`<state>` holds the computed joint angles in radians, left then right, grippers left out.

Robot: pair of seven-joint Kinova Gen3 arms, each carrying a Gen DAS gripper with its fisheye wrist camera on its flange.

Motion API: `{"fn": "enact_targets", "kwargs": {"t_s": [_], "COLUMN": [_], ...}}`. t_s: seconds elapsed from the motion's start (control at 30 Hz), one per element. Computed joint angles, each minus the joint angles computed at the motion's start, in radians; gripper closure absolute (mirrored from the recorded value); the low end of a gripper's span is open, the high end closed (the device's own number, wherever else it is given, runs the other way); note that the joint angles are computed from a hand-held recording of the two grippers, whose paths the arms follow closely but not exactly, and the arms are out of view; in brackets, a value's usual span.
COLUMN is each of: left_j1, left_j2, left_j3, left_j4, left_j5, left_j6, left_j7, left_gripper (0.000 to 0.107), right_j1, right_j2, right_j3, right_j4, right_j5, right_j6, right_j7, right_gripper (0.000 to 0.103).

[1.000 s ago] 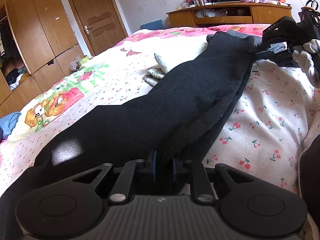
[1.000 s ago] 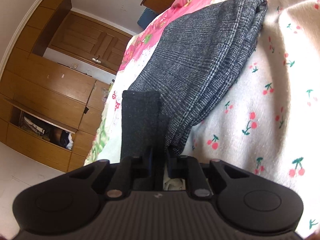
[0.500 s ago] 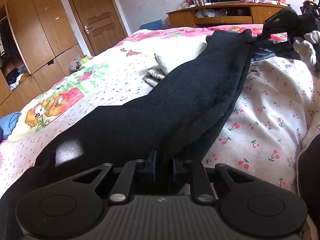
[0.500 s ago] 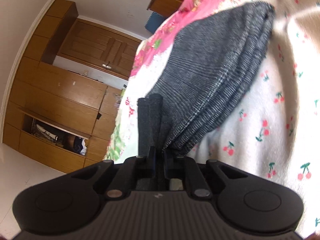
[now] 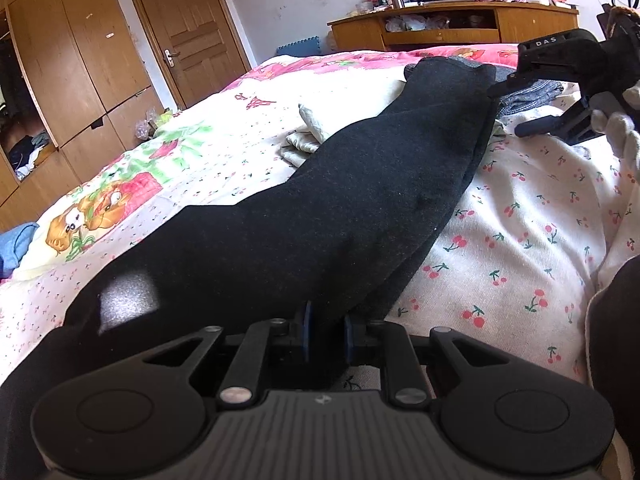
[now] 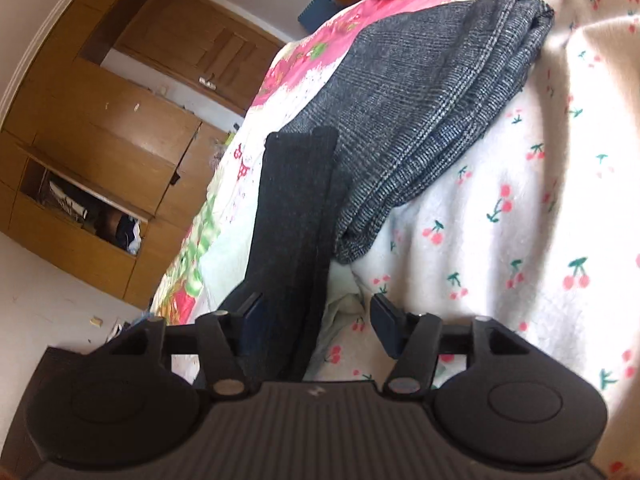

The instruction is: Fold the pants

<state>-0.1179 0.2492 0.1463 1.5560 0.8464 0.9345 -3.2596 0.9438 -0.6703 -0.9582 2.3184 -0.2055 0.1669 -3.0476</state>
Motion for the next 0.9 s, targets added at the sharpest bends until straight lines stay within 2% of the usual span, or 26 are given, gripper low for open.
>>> {"fn": "enact_targets", "kwargs": {"t_s": [0.1, 0.2, 0.3, 0.33, 0.4, 0.47, 0.53, 0.57, 0.6, 0.63, 0.67, 0.73, 0.8, 0.83, 0.87, 0.9], "left_j1": [-0.010, -0.003, -0.012, -0.024, -0.041, -0.048, -0.084, -0.129, -0.156, -0.164, -0.153, -0.078, -0.007, 0.000, -0.009, -0.001], "left_j2": [-0.008, -0.012, -0.022, -0.031, -0.044, -0.048, -0.047, -0.040, -0.033, -0.028, -0.023, -0.024, -0.019, -0.012, 0.002, 0.017], "left_j3": [-0.004, -0.020, -0.033, -0.038, -0.055, -0.069, -0.058, -0.025, -0.004, 0.005, 0.002, -0.055, -0.096, -0.089, -0.063, -0.056], "left_j4": [0.001, 0.012, 0.008, 0.011, 0.005, -0.005, -0.012, -0.026, -0.036, -0.042, -0.045, -0.025, -0.006, -0.003, -0.013, -0.030], "left_j5": [0.015, 0.028, 0.010, 0.011, -0.008, -0.023, 0.015, 0.044, 0.065, 0.077, 0.075, 0.073, 0.071, 0.067, 0.046, 0.010], "left_j6": [0.009, 0.009, 0.055, 0.078, 0.137, 0.178, 0.218, 0.252, 0.271, 0.273, 0.260, 0.189, 0.107, 0.083, 0.074, 0.075], "left_j7": [-0.001, 0.003, 0.034, 0.026, 0.028, 0.038, 0.027, 0.037, 0.062, 0.083, 0.090, 0.055, 0.052, 0.073, 0.106, 0.144], "left_gripper": [0.074, 0.074, 0.074, 0.074, 0.074, 0.074, 0.074, 0.074, 0.073, 0.067, 0.062, 0.062, 0.062, 0.062, 0.062, 0.062], "right_j1": [0.106, 0.178, 0.240, 0.236, 0.193, 0.136, 0.094, 0.077, 0.068, 0.070, 0.067, 0.078, 0.131, 0.169, 0.189, 0.190], "right_j2": [0.001, 0.099, 0.130, 0.118, 0.100, 0.081, 0.054, 0.041, 0.031, 0.031, 0.049, 0.110, 0.102, 0.088, 0.091, 0.113], "right_j3": [-0.075, -0.145, -0.205, -0.200, -0.149, -0.088, -0.043, -0.024, -0.009, -0.005, 0.000, -0.019, -0.064, -0.095, -0.115, -0.129], "right_j4": [0.027, 0.024, 0.003, 0.002, 0.001, 0.017, 0.023, 0.017, 0.006, -0.008, -0.021, -0.030, -0.035, -0.043, -0.046, -0.043], "right_j5": [-0.051, -0.067, -0.103, -0.118, -0.127, -0.130, -0.130, -0.136, -0.136, -0.128, -0.119, -0.123, -0.137, -0.138, -0.133, -0.132], "right_j6": [-0.122, -0.215, -0.222, -0.214, -0.181, -0.204, -0.246, -0.247, -0.236, -0.209, -0.180, -0.163, -0.133, -0.111, -0.106, -0.117], "right_j7": [-0.041, -0.014, 0.012, 0.011, 0.020, 0.026, 0.045, 0.053, 0.066, 0.085, 0.103, 0.102, 0.085, 0.075, 0.066, 0.059], "right_gripper": [0.043, 0.042, 0.046, 0.051, 0.093, 0.094, 0.095, 0.095, 0.095, 0.095, 0.095, 0.094, 0.087, 0.081, 0.067, 0.064]}}
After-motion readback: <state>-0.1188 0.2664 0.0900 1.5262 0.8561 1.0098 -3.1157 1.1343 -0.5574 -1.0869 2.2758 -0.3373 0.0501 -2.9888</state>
